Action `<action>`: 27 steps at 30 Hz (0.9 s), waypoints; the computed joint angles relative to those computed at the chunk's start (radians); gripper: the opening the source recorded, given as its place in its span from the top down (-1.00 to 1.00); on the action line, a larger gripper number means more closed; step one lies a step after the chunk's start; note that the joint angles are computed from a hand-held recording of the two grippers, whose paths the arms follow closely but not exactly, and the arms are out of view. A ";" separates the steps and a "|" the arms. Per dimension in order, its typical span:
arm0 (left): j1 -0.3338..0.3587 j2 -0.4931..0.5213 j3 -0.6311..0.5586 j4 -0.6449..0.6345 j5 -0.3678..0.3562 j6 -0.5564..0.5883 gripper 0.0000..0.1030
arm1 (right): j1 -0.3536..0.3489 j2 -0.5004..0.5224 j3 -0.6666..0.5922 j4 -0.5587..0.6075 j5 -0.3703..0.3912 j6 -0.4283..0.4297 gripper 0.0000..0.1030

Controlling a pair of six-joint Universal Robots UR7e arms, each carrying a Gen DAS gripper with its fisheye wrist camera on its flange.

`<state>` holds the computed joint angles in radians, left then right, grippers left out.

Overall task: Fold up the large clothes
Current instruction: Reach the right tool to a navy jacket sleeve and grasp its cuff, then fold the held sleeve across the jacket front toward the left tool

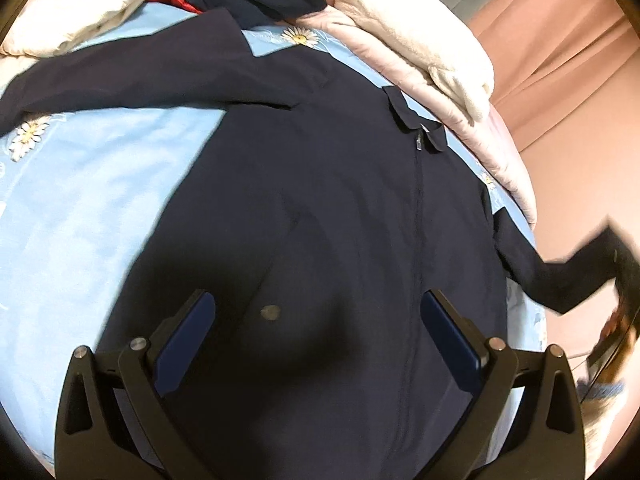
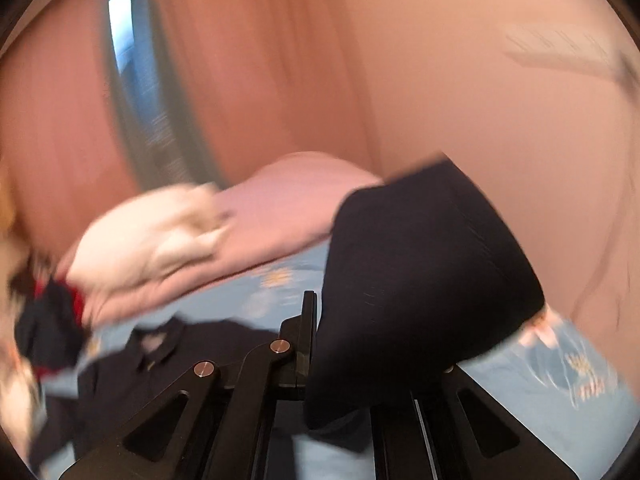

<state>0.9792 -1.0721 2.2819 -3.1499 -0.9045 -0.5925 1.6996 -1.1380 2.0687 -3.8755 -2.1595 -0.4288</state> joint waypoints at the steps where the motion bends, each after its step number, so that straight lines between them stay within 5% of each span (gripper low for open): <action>1: 0.001 -0.012 0.011 -0.001 0.000 0.000 -0.99 | 0.047 0.061 -0.043 0.019 -0.020 -0.051 0.86; 5: 0.013 -0.068 0.057 -0.015 0.016 -0.004 -0.99 | 0.156 0.332 -0.210 0.004 -0.127 -0.278 0.86; 10: 0.038 -0.108 0.079 0.008 0.068 -0.036 -0.99 | 0.192 0.594 -0.394 0.187 -0.166 -0.397 0.77; 12: 0.045 -0.108 0.072 0.030 0.076 -0.041 -0.99 | 0.207 0.679 -0.455 0.333 -0.240 -0.427 -0.25; 14: 0.047 -0.104 0.068 0.032 0.077 -0.032 -0.99 | 0.202 0.706 -0.468 0.459 -0.233 -0.403 -0.32; 20: 0.055 -0.059 0.022 -0.021 0.021 0.055 -0.99 | 0.192 0.615 -0.319 0.483 -0.115 -0.435 -0.32; 24: 0.069 -0.002 -0.056 -0.078 -0.095 0.157 -0.99 | 0.120 0.357 -0.164 0.629 0.112 -0.291 -0.34; 27: 0.086 0.043 -0.132 -0.090 -0.193 0.214 -0.99 | 0.034 0.181 -0.096 0.666 0.258 -0.159 -0.57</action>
